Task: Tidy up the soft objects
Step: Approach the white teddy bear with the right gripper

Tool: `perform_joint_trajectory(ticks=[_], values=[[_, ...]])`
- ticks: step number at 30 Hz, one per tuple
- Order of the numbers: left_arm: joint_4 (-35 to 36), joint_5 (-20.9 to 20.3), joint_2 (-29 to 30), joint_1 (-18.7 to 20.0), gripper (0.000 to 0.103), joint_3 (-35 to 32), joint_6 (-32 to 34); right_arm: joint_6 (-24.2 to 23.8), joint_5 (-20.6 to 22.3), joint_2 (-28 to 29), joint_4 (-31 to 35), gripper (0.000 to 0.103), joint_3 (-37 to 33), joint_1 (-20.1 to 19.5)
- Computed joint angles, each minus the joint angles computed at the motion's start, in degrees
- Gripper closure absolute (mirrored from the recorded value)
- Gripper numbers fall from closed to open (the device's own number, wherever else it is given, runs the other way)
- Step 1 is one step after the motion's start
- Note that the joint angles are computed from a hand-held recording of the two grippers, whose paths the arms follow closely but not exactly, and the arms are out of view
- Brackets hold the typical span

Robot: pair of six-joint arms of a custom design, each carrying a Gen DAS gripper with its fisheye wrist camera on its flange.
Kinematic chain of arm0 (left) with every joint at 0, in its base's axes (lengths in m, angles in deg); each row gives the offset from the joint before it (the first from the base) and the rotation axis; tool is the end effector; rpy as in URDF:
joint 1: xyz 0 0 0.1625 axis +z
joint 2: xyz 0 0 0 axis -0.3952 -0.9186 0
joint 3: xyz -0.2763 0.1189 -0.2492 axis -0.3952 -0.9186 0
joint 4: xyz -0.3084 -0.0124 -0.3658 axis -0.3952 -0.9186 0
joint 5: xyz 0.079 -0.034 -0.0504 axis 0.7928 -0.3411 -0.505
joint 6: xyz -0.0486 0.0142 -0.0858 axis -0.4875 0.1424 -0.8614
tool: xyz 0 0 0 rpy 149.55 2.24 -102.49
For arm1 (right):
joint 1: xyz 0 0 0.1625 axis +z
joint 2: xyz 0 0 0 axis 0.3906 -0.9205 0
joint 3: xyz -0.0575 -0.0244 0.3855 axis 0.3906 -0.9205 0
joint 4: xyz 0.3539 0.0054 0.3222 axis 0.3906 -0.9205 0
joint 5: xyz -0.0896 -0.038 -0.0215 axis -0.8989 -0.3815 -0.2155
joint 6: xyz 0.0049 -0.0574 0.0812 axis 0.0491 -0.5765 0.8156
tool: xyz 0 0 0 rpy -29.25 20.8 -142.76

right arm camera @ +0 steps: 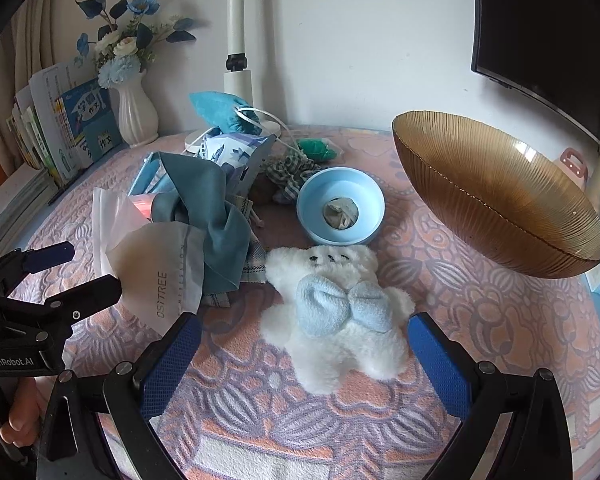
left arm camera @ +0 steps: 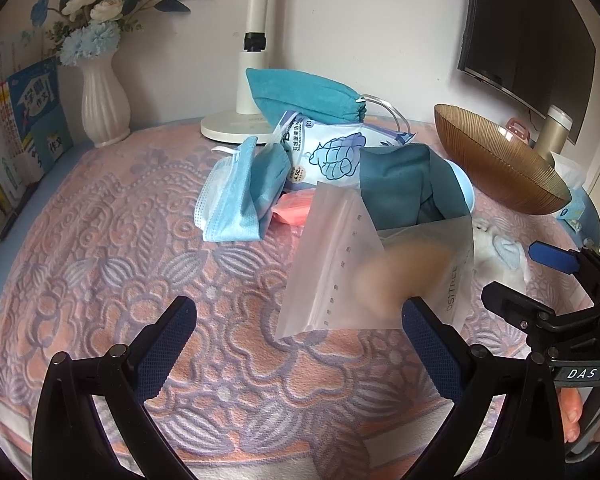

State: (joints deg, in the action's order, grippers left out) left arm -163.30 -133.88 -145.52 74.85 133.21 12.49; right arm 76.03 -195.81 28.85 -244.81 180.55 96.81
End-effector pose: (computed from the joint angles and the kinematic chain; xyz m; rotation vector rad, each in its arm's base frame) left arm -0.0695 -0.4105 0.2178 0.6401 2.3708 -0.8326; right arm 0.2915 -0.3924 0.0073 0.3474 -2.3006 0.7433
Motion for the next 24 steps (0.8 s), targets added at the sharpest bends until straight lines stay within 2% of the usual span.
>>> perform_joint_trajectory(ticks=[24], values=[[1.1,-0.6,0.0,0.5,0.001,-0.5,0.0,0.8,0.0,0.1,1.1,0.000,0.0,-0.3]])
